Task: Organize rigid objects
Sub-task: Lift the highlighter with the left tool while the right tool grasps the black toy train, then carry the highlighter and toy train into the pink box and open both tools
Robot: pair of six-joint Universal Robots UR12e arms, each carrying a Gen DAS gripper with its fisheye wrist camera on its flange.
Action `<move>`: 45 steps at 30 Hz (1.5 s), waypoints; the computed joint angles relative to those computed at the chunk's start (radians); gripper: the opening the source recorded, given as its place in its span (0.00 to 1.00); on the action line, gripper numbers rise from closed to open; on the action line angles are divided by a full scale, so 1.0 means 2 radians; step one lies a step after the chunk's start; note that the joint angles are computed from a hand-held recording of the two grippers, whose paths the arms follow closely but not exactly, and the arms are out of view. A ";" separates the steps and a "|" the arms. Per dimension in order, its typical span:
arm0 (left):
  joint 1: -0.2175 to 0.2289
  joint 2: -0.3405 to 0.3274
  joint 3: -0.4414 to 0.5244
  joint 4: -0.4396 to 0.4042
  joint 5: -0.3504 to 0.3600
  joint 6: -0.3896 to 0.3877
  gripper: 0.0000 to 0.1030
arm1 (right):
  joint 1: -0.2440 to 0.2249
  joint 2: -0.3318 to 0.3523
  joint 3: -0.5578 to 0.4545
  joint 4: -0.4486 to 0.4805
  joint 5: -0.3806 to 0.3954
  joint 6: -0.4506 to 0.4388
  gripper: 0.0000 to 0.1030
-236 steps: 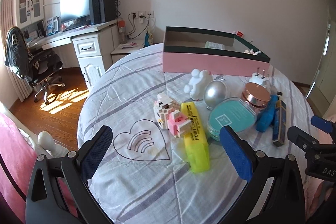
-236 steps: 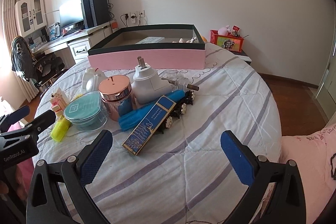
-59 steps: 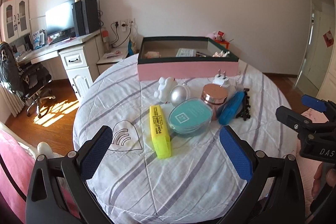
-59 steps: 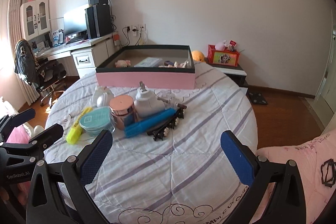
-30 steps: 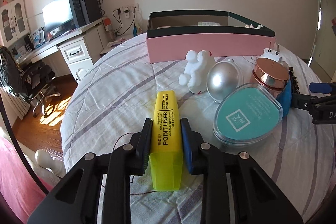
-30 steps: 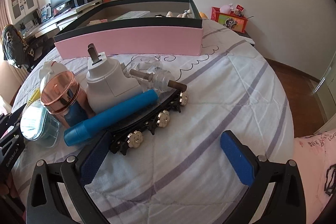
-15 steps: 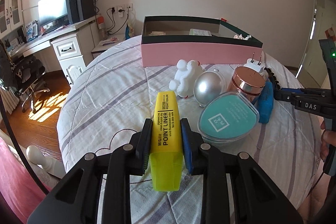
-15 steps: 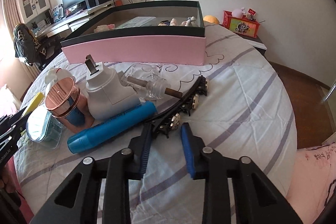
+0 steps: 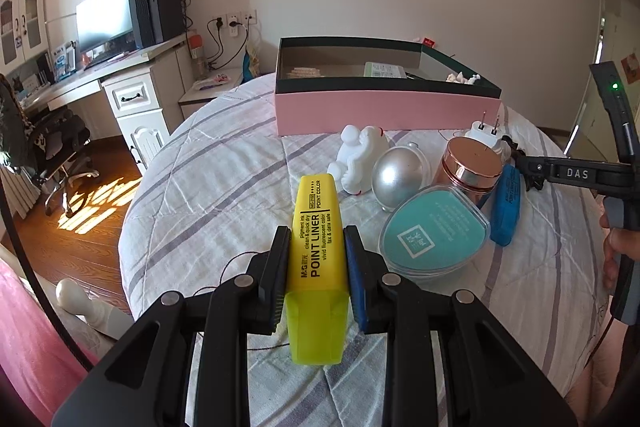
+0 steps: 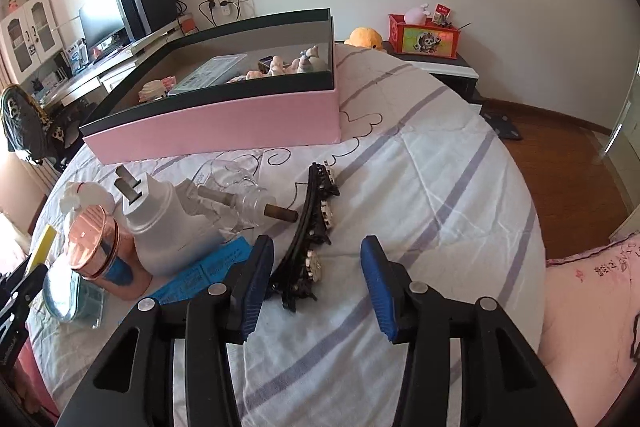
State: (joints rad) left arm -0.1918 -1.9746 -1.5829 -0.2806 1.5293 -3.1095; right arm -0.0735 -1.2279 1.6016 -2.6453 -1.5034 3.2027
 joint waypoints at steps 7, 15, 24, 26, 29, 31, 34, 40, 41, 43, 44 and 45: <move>-0.002 -0.002 0.009 0.002 -0.002 0.004 0.26 | -0.006 0.000 0.006 -0.008 0.010 -0.032 0.18; -0.006 -0.004 0.022 0.010 -0.020 0.014 0.26 | -0.015 -0.030 0.050 -0.084 0.052 -0.008 0.19; -0.010 -0.014 0.062 0.023 -0.046 0.038 0.26 | -0.010 -0.038 0.033 -0.119 0.103 -0.034 0.19; -0.010 -0.022 0.079 0.018 -0.053 0.042 0.26 | -0.008 -0.033 0.021 -0.111 0.107 -0.042 0.19; -0.012 -0.039 0.113 0.003 -0.051 0.057 0.26 | -0.005 -0.019 -0.002 -0.101 0.106 -0.055 0.19; -0.013 -0.058 0.146 -0.020 -0.048 0.067 0.26 | -0.004 -0.004 -0.024 -0.092 0.105 -0.059 0.19; -0.014 -0.092 0.207 -0.071 -0.046 0.077 0.26 | -0.003 0.021 -0.063 -0.065 0.103 -0.063 0.19; -0.014 -0.162 0.328 -0.177 -0.043 0.083 0.26 | 0.003 0.080 -0.152 0.002 0.090 -0.072 0.19; -0.016 -0.173 0.346 -0.191 -0.029 0.088 0.26 | 0.004 0.090 -0.168 0.020 0.090 -0.075 0.19; -0.017 -0.195 0.383 -0.222 -0.018 0.090 0.26 | 0.006 0.105 -0.189 0.042 0.086 -0.076 0.19; -0.017 -0.204 0.398 -0.239 -0.019 0.089 0.26 | 0.008 0.112 -0.200 0.055 0.081 -0.079 0.19; -0.017 -0.211 0.411 -0.251 -0.017 0.088 0.26 | 0.009 0.116 -0.204 0.060 0.077 -0.079 0.19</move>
State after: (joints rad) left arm -0.2260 -2.3973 -0.7606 -0.7835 1.4945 -2.9335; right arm -0.0550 -0.9960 1.1934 -2.5245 -1.3493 3.0444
